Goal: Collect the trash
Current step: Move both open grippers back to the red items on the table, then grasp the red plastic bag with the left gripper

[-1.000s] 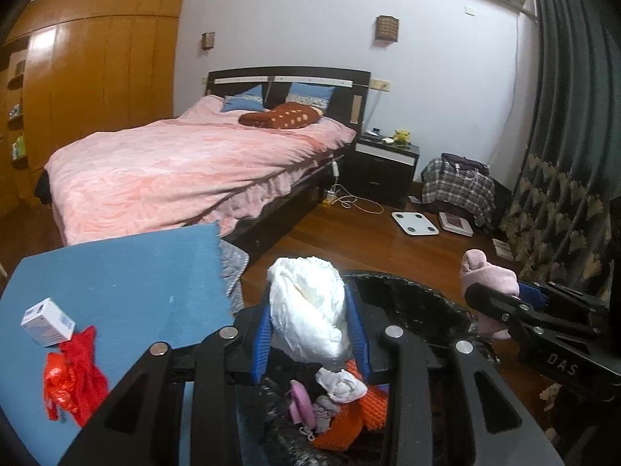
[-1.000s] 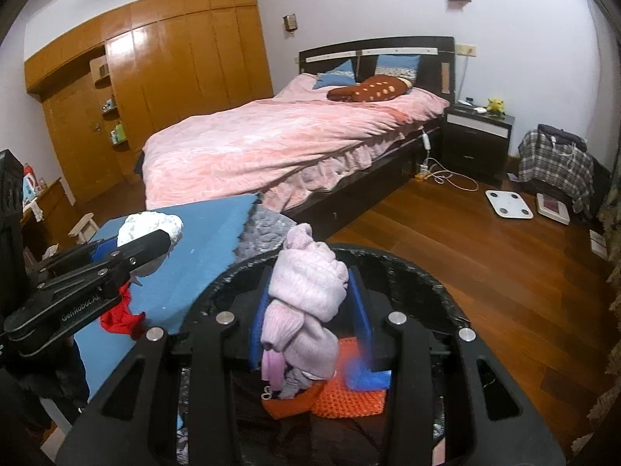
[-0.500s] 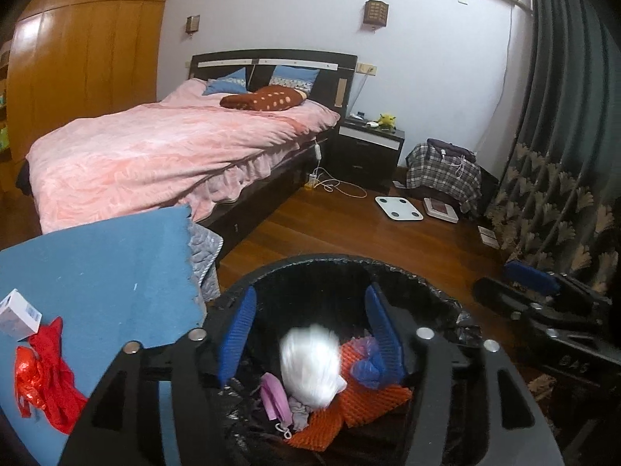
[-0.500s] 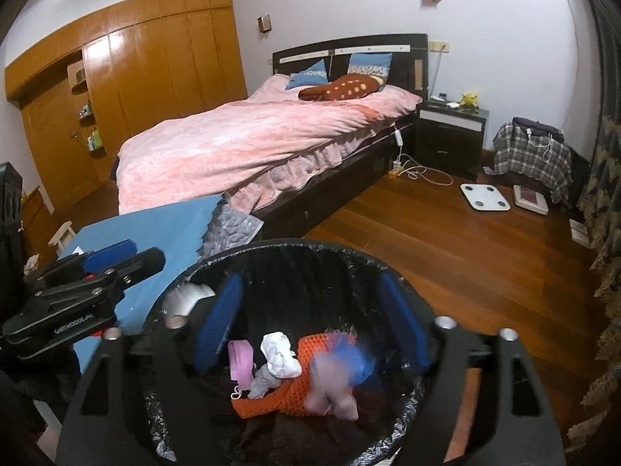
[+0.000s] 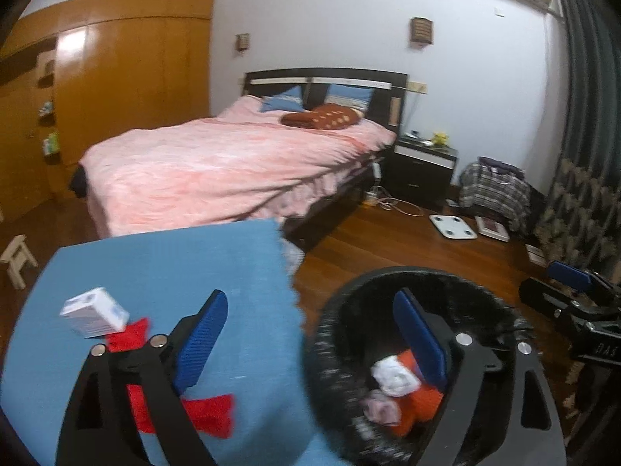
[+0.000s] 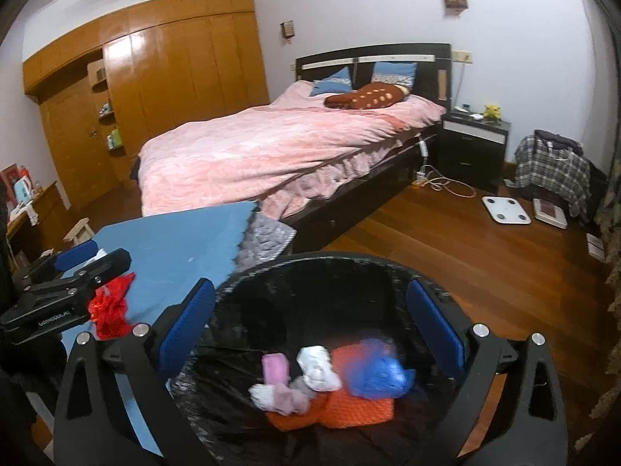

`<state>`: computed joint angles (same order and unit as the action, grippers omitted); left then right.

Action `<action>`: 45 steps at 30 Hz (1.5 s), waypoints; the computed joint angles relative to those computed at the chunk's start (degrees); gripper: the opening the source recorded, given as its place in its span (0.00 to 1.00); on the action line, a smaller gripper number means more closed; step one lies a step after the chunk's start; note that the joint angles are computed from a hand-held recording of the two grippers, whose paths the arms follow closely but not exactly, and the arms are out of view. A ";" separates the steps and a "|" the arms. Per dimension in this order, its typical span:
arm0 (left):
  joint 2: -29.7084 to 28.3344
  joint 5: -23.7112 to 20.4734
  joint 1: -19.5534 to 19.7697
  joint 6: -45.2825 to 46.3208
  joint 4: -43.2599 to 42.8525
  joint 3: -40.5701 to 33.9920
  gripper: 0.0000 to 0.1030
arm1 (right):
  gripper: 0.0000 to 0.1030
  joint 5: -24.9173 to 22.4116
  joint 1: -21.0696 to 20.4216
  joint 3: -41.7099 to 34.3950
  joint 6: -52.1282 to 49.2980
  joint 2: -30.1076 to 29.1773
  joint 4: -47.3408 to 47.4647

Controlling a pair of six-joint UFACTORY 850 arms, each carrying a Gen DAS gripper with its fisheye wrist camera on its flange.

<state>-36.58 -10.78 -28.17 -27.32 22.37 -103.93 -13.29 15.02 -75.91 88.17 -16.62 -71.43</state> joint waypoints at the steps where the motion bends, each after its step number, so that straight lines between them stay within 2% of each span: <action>1: 0.55 0.05 0.39 -3.44 3.45 0.82 0.84 | 0.93 0.32 0.29 -0.86 -1.49 -0.68 1.37; 6: 2.54 -1.13 2.35 -22.62 22.13 4.08 0.84 | 0.93 1.56 2.13 -6.26 -10.20 -5.01 8.96; 14: 3.94 -3.56 6.09 -37.27 35.63 7.56 0.84 | 0.93 1.53 4.76 -16.74 -30.69 -12.93 27.80; 23: 4.00 -5.25 9.82 -39.92 37.63 10.45 0.84 | 0.93 -1.63 7.55 -28.78 -53.61 -22.49 49.46; 29: 3.97 -5.20 11.47 -42.32 39.14 12.28 0.81 | 0.93 -3.09 9.36 -33.13 -60.32 -26.39 56.02; 38: 3.38 -3.59 13.14 -39.10 34.20 13.81 0.75 | 0.93 -4.94 10.81 -37.35 -63.35 -30.13 58.51; 45: 0.86 -2.58 13.27 -32.52 27.00 11.40 0.71 | 0.93 -6.31 10.96 -38.48 -62.91 -31.50 58.28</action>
<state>-35.72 -13.36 -14.90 -59.84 49.37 -92.53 -19.60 25.98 -114.40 25.26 -48.12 -13.15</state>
